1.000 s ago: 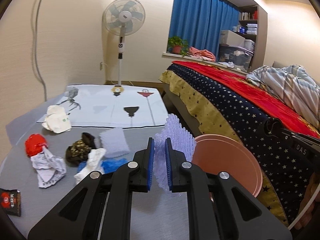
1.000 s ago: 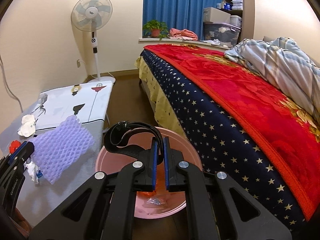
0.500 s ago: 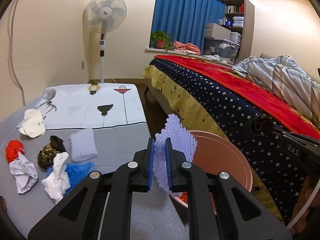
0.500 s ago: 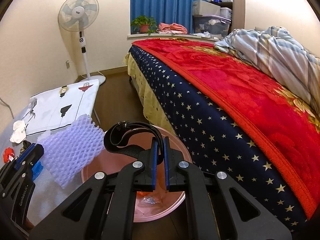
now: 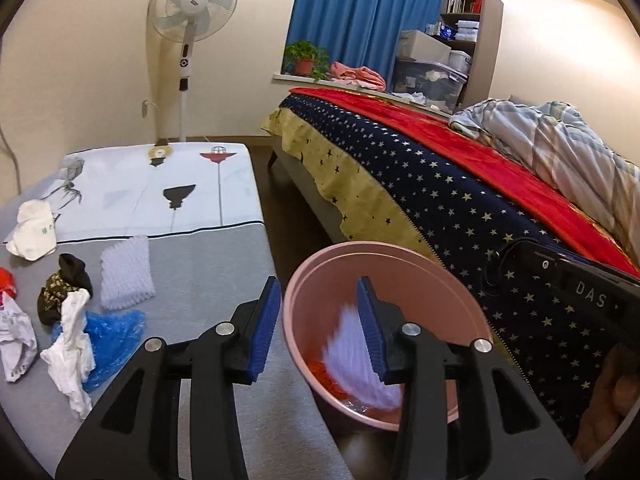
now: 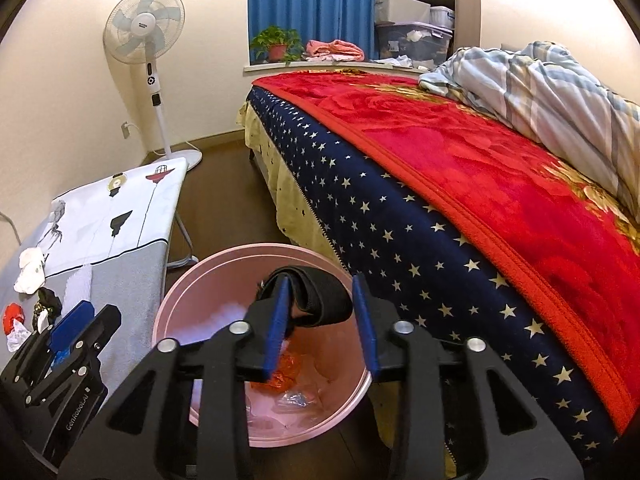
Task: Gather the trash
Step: 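Carry the mesh and headband over the pink bin and release both, then move both open tools back toward the ironing board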
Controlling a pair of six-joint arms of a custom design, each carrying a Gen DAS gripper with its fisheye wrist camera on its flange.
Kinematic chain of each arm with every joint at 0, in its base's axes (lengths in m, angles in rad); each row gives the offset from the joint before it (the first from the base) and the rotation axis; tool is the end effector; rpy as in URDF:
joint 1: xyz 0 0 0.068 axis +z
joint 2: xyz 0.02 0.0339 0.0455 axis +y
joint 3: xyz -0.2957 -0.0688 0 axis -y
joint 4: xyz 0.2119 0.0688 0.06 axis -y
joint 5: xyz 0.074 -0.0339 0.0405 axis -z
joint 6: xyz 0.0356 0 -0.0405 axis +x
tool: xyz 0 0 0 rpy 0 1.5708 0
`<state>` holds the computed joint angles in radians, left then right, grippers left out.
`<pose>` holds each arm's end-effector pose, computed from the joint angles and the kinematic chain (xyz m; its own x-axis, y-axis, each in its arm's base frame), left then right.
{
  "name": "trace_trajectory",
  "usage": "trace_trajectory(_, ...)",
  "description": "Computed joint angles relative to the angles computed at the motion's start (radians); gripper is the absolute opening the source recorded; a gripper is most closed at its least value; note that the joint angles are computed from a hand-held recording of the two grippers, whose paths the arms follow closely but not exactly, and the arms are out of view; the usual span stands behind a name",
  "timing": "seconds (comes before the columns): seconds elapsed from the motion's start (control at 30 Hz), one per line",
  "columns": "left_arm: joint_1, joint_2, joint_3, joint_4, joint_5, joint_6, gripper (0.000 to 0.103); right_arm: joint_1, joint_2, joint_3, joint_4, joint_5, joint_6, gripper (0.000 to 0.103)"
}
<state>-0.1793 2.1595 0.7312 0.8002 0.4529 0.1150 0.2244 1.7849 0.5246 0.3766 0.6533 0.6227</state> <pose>0.3509 -0.0794 0.0959 -0.5160 0.1984 -0.8333 0.5717 0.8042 -0.1626 0.2676 0.0389 0.1399 -0.4961 0.3618 -0.7893 0.6014 0.7989 -0.0118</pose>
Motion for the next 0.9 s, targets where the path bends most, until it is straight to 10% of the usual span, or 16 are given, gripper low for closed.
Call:
trace_trajectory(0.67, 0.11, -0.064, -0.07, 0.02, 0.012, 0.031, 0.039, 0.027, -0.001, -0.009, 0.016, -0.055, -0.001, 0.059)
trace_trajectory(0.83, 0.128, -0.07, -0.072, 0.02, 0.019, 0.031, 0.039, 0.021, 0.001, -0.014, 0.021, -0.072, 0.007, 0.007)
trace_trajectory(0.9, 0.131, -0.071, -0.073, 0.019, 0.021, 0.032, 0.039, 0.011, 0.013, -0.007, 0.006, -0.089, 0.016, 0.007)
